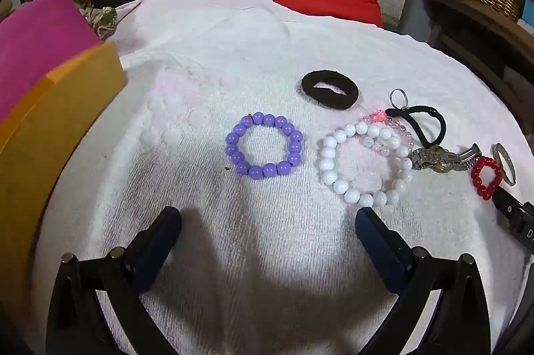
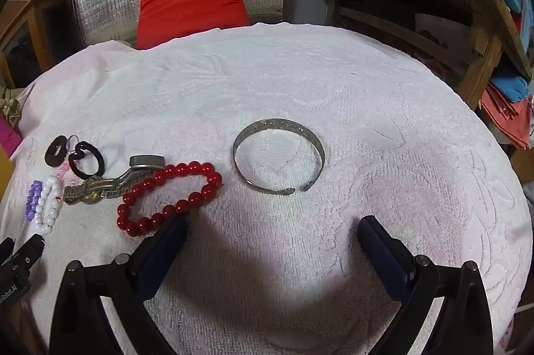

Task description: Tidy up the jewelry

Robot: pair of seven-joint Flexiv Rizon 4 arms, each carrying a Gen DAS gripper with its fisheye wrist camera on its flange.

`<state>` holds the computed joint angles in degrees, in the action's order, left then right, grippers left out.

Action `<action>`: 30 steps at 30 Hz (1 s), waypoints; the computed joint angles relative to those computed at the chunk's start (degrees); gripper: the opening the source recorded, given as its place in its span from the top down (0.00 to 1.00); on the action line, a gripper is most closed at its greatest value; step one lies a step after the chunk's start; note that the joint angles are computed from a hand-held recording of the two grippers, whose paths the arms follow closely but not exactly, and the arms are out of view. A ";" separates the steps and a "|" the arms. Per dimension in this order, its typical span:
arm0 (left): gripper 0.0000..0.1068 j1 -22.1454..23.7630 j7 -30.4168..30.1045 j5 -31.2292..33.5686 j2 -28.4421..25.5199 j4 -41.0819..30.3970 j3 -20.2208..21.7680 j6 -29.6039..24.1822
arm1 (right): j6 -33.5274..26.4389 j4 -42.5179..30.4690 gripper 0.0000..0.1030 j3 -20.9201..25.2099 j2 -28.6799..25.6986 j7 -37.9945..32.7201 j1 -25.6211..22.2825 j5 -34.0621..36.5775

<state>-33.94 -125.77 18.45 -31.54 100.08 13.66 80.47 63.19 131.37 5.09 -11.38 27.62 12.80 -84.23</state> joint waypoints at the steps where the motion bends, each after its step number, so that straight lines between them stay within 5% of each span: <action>1: 0.04 0.40 0.14 -0.25 0.02 0.24 -0.47 0.39 | -0.03 0.01 0.00 0.00 0.01 0.07 0.01 -0.08; 6: 0.04 -0.90 0.15 0.72 0.03 -1.32 0.52 -3.47 | -0.05 0.08 0.00 0.05 0.07 0.19 0.01 -0.15; 14: 0.04 0.74 -1.20 1.79 0.36 -0.70 -0.98 -2.02 | -0.54 0.03 0.00 0.20 -0.02 -0.33 0.23 0.56; 16: 0.04 0.35 -1.91 1.94 0.57 -1.20 -0.83 -3.63 | -1.04 -0.04 0.00 0.67 0.27 -1.92 0.61 3.78; 20: 0.04 5.47 6.50 -3.62 5.69 1.97 -7.99 -10.87 | -1.78 -0.17 0.00 3.42 2.07 -15.94 2.62 20.74; 23: 0.04 -0.92 -3.56 8.54 11.80 4.23 -1.43 -9.12 | -3.81 2.89 0.00 4.88 8.18 -16.29 4.79 21.89; 30: 0.04 -7.06 -16.46 27.47 30.47 9.35 -1.01 -18.32 | -12.84 6.33 0.00 14.02 24.87 -21.18 9.10 29.12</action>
<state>-41.00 -142.23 45.92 -1.08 109.43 12.66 62.15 50.35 137.69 19.11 13.49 6.44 21.91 -55.10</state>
